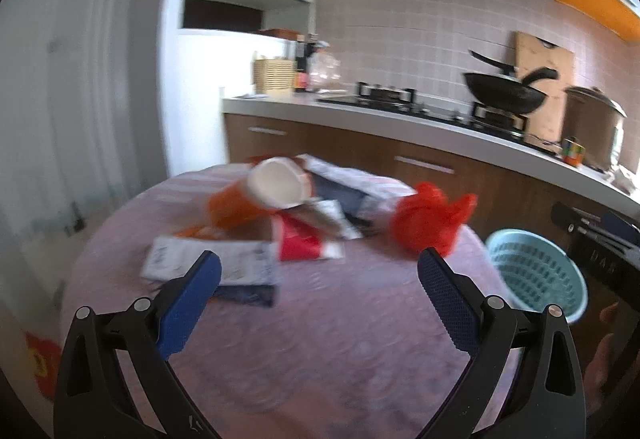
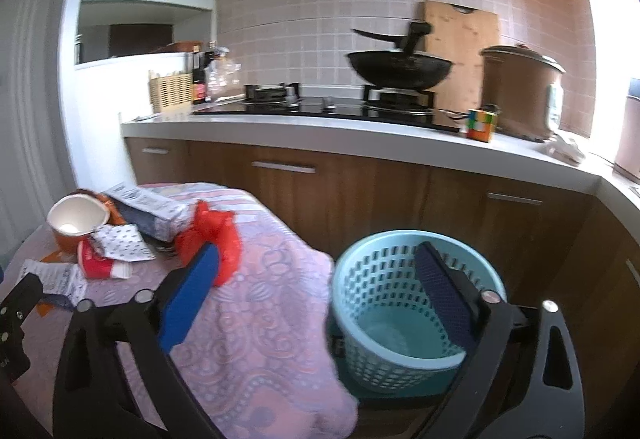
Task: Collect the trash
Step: 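Grasp the white milk carton with the left tool while the right tool grasps the red bag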
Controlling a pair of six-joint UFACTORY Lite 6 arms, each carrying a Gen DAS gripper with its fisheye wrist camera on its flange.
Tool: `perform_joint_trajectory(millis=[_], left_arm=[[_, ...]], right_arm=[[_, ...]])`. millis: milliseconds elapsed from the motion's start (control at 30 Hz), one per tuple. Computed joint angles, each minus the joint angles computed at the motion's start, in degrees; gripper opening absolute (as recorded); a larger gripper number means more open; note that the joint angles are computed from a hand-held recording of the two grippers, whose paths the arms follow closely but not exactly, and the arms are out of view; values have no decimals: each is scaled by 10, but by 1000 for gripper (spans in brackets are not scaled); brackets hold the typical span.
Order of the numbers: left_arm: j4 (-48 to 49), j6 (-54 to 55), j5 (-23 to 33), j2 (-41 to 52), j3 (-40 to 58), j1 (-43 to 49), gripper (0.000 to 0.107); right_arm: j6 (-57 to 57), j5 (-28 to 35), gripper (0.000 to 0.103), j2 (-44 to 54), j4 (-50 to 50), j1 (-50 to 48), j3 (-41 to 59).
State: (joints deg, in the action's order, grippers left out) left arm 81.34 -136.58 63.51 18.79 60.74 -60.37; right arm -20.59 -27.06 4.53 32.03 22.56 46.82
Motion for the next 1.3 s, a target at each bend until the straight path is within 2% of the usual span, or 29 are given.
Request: perform_joint_trajectory(millis=[33, 100, 200, 267, 333, 400, 567, 667, 733, 833, 1000, 1133, 1233, 1300], left_arm=[[-5, -12, 2, -11, -18, 0, 95], [-25, -47, 2, -37, -65, 5, 95], [-31, -73, -32, -77, -118, 33, 95], [-28, -67, -72, -95, -134, 70, 95], [-24, -38, -116, -88, -119, 107, 95], [-29, -8, -136, -66, -95, 128, 95], [-88, 115, -145, 40, 23, 181, 95], [-133, 188, -127, 100, 90, 203, 93], [-141, 201, -113, 104, 93, 205, 89], [-128, 171, -123, 53, 32, 203, 88], [-133, 86, -118, -87, -144, 190, 88], [-168, 65, -90, -203, -262, 181, 88], [-162, 66, -109, -308, -333, 183, 87], [-142, 60, -138, -336, -342, 194, 87]], right_arm=[[6, 3, 77, 9, -11, 8, 7], [28, 13, 52, 30, -49, 20, 24], [57, 40, 33, 69, -91, 34, 61], [112, 61, 32, 104, -148, 39, 96], [114, 72, 32, 135, -146, 47, 129], [133, 87, 32, 158, -160, 47, 153], [153, 134, 32, 208, -171, 31, 220], [167, 149, 32, 222, -186, 21, 240], [182, 154, 32, 229, -202, 15, 249], [205, 160, 32, 244, -225, 11, 261], [255, 164, 32, 253, -278, 17, 266], [278, 163, 32, 256, -302, 31, 270], [270, 164, 32, 257, -294, 44, 274], [276, 165, 32, 257, -301, 50, 277]])
